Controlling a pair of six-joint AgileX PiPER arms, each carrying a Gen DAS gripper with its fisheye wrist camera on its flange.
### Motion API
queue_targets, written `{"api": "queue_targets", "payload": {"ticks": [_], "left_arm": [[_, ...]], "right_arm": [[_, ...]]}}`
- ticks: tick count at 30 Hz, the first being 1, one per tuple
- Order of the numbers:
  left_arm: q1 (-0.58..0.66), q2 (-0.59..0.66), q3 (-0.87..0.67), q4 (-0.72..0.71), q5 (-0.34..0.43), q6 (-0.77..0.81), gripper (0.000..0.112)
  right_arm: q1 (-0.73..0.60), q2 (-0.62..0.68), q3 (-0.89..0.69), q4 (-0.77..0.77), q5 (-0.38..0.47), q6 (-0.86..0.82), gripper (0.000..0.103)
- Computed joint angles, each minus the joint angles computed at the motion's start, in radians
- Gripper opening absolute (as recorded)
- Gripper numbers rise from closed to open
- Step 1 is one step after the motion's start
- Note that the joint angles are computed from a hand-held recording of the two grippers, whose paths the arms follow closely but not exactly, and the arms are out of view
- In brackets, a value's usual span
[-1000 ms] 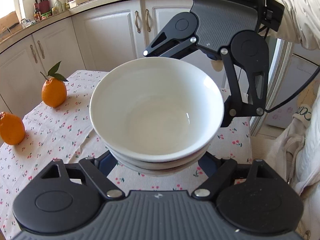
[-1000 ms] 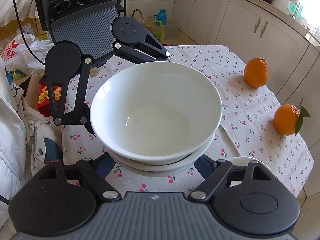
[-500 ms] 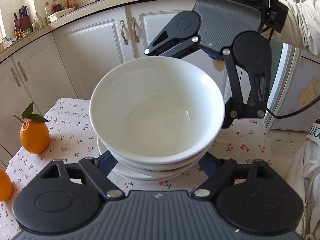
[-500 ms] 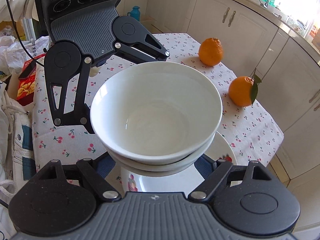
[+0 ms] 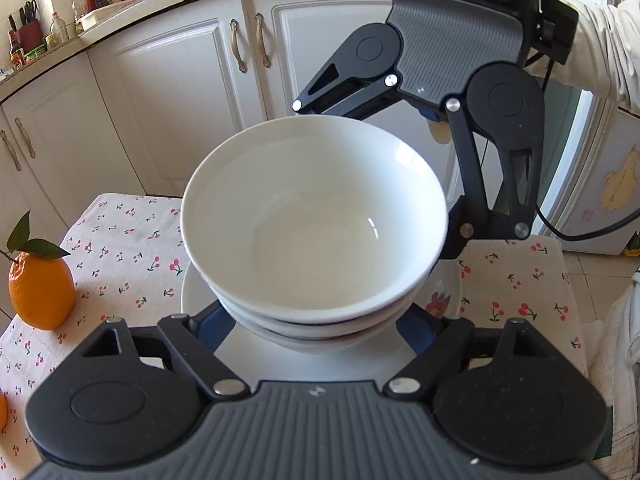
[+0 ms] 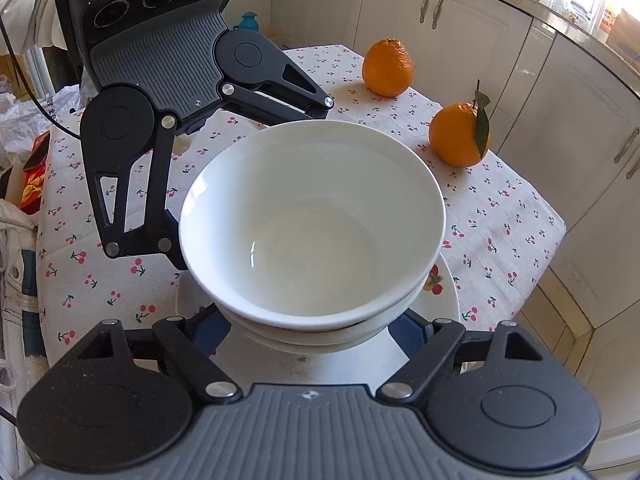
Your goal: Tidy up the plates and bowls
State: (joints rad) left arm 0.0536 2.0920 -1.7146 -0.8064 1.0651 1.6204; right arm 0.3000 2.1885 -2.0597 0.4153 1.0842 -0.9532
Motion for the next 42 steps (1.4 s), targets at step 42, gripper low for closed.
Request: {"api": "queue_targets", "payload": {"ticks": [42], "left_arm": [[0.052,-0.596,0.782,-0.545,-0.522,0.284,0.102]], "right_arm": [[0.25,-0.437,0.618,-0.485,-0.479,0.724,0.103]]}}
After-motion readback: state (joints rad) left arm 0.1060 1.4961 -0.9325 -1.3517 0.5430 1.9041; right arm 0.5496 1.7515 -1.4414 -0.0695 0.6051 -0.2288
